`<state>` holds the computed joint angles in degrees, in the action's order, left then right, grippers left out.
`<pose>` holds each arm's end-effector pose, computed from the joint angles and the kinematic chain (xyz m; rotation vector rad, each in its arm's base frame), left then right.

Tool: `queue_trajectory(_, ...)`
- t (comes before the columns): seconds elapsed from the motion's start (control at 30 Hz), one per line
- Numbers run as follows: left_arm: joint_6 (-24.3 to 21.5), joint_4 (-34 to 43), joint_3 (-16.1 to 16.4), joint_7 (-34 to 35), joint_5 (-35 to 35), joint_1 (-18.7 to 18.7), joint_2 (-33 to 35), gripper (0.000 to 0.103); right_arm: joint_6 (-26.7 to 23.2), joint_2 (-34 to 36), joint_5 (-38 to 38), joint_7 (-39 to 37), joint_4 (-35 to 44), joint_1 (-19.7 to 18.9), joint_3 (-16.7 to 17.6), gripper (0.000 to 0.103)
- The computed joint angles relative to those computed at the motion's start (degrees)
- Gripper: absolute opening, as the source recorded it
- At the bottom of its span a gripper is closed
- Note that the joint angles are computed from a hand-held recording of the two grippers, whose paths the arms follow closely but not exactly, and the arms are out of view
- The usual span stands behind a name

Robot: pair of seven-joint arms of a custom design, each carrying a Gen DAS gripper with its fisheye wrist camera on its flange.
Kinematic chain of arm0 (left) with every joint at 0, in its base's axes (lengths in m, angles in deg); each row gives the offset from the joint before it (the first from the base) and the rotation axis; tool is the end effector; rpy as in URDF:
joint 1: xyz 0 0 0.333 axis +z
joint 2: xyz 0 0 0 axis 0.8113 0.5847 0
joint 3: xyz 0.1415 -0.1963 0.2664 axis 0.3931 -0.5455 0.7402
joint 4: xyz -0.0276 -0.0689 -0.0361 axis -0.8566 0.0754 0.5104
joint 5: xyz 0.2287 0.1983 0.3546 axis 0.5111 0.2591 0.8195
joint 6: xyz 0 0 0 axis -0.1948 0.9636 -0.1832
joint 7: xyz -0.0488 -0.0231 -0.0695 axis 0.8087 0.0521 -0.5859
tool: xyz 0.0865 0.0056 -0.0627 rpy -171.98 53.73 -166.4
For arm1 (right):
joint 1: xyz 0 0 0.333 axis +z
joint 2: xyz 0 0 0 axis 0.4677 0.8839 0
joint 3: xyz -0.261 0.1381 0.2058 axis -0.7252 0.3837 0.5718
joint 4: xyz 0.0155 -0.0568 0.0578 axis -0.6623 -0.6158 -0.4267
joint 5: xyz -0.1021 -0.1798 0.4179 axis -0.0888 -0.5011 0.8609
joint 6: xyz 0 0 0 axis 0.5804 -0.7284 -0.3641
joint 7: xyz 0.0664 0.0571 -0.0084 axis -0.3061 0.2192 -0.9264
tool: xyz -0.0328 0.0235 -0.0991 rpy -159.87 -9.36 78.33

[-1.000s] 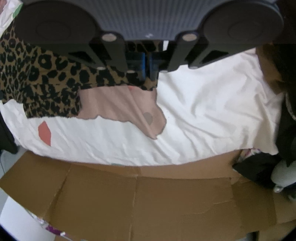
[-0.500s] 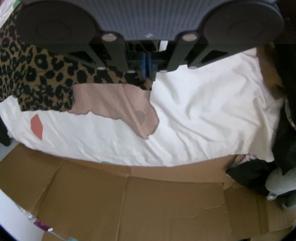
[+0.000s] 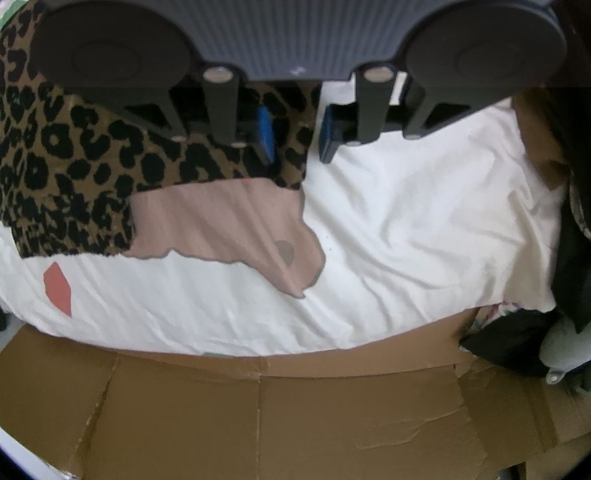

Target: Fold clothes

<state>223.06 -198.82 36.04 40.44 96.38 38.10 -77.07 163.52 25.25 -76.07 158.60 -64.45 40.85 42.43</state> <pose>0.3780 -0.2119 0.4744 -2.0081 1.8430 -0.3670 0.4433 0.2139 0.6122 -1.7793 1.9331 -0.3427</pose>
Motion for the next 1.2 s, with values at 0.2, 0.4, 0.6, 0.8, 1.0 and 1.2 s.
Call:
queue_trajectory(0.2,0.7,-0.5,0.6,0.0,-1.6,-1.2,0.0,0.032,-0.2,-0.3,0.1,0.6,-1.0,0.1,-0.1,0.037)
queue_trajectory(0.4,1.7,-0.9,0.8,0.8,-2.5,-1.5,0.0,0.033,1.0,1.0,0.7,-1.3,-0.9,0.7,-0.5,0.037)
queue_trajectory(0.6,3.4,-1.6,1.2,1.3,-3.5,-1.3,-0.2,0.038,0.6,3.1,0.2,-3.0,0.6,0.9,-0.6,0.038)
queue_trajectory(0.8,5.2,-2.4,1.4,1.7,-3.6,-1.4,-0.7,0.031,2.8,2.8,0.8,-4.5,-0.3,1.7,-1.0,0.015)
queue_trajectory(1.0,4.4,-2.6,-1.0,-1.7,-2.0,0.0,-2.9,0.009,4.8,-0.2,-1.9,-1.3,-1.6,-0.5,1.0,0.006)
queue_trajectory(1.2,1.5,-1.8,-2.8,-5.2,1.9,0.1,-6.5,0.009,5.5,-3.9,-3.2,1.6,-2.4,-1.9,1.9,0.006)
